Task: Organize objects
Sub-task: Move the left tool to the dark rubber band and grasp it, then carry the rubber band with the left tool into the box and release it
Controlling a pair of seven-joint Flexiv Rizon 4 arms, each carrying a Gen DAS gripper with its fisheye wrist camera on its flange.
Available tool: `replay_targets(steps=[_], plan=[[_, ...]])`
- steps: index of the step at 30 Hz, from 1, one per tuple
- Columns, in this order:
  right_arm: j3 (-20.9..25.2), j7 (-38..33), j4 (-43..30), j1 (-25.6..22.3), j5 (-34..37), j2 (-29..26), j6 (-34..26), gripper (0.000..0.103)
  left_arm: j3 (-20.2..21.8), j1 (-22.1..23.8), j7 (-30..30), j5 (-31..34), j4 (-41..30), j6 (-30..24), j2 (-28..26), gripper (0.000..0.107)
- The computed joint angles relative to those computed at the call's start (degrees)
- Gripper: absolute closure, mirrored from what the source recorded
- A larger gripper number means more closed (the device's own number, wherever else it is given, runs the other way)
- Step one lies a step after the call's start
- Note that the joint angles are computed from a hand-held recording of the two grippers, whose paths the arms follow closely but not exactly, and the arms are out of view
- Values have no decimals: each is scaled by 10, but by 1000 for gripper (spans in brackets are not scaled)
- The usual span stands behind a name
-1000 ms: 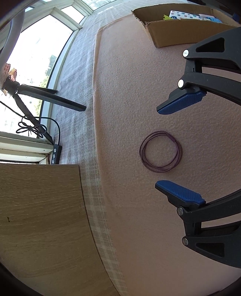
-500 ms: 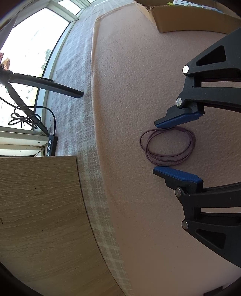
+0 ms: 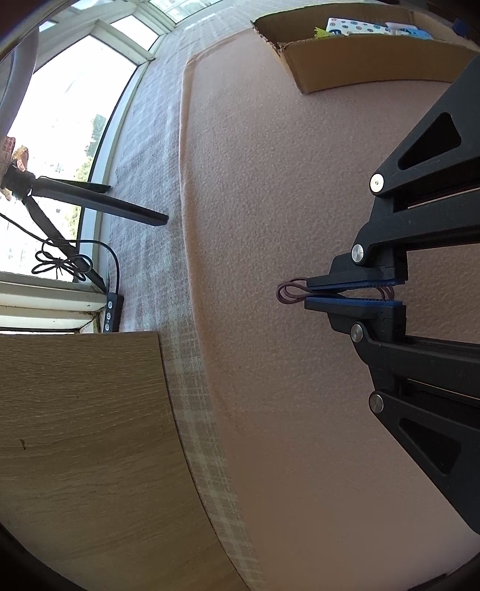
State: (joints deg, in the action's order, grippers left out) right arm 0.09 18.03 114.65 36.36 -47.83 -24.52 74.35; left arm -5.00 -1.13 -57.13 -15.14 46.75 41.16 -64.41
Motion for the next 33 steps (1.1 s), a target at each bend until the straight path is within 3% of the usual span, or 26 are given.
replay_targets(steps=[10,16,22,33], plan=[[3,-1,-2,1,-7,1,-6,36,-77,28,132,-74,210,74,132,103],[4,7,3,4,-17,9,-15,36,-97,14,187,-121,285,82,186,103],[4,38,17,-1,-45,21,-13,36,-101,-12,215,-147,322,85,211,103],[16,61,38,-16,-69,35,-11,36,-98,-65,205,-145,311,77,203,103]])
